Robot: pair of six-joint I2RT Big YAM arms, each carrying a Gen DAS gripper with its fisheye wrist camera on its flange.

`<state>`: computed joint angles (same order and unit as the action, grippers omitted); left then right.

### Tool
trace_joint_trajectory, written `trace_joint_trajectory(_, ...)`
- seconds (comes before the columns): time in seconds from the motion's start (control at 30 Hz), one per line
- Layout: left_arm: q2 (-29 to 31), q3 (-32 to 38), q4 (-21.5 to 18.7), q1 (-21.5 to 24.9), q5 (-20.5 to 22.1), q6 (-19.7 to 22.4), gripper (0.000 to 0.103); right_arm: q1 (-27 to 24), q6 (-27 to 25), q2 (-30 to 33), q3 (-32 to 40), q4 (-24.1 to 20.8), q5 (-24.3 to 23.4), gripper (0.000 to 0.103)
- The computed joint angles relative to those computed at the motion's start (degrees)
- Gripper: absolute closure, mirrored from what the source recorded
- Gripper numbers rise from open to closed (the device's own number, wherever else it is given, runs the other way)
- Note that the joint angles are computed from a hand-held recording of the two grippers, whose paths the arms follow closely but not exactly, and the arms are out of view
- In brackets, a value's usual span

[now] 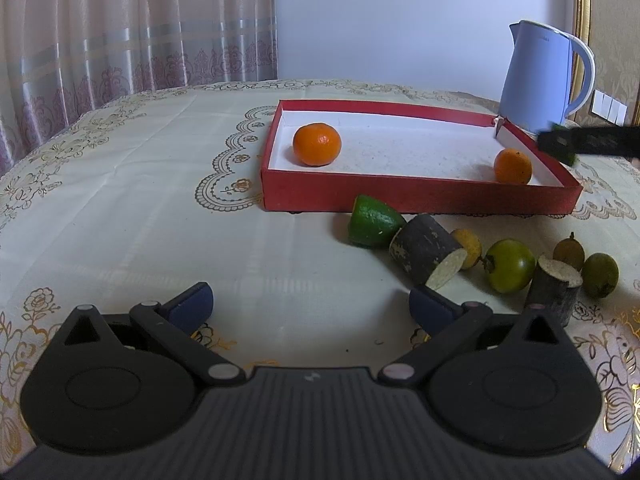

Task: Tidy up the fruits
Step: 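Carry the cucumber piece with the right gripper into the tray, release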

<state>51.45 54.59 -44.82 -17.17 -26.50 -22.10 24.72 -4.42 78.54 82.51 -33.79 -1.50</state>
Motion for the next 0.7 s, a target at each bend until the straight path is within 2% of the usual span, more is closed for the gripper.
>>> trace_joint_trajectory(0.13, -0.1, 0.0, 0.1, 0.0, 0.1, -0.2, 0.0, 2.3, -4.0, 4.1, 4.1, -1.5, 0.7, 0.062)
trace_joint_trajectory(0.23, -0.2, -0.2, 0.3, 0.1, 0.3, -0.3, 0.0, 4.0, -6.5, 6.5, 5.9, -2.3, 3.0, 0.062)
trace_joint_trajectory(0.4, -0.3, -0.2, 0.3, 0.2, 0.5, -0.3, 0.0, 5.0, -8.4, 8.7, 7.9, -4.5, 4.5, 0.061)
trace_joint_trajectory(0.47, -0.4, -0.3, 0.4, 0.3, 0.8, -0.2, 0.0, 4.9, -9.1, 9.1, 8.9, -6.4, 3.7, 0.061)
trace_joint_trajectory(0.5, -0.4, -0.3, 0.5, 0.3, 0.9, -0.2, 0.0, 5.0, -9.6, 9.3, 9.4, -7.4, 3.3, 0.058)
trace_joint_trajectory(0.6, -0.5, -0.4, 0.6, 0.4, 1.1, -0.4, 0.0, 4.6, -9.4, 7.8, 8.2, -6.7, 1.2, 0.047)
trace_joint_trajectory(0.67, -0.5, -0.3, 0.6, 0.4, 1.1, -0.5, 0.0, 3.7, -7.2, 5.1, 5.8, -4.4, 0.2, 0.04)
trace_joint_trajectory(0.7, -0.5, -0.3, 0.6, 0.4, 1.1, -0.5, 0.0, 3.3, -6.1, 3.5, 4.2, -2.8, 0.2, 0.032)
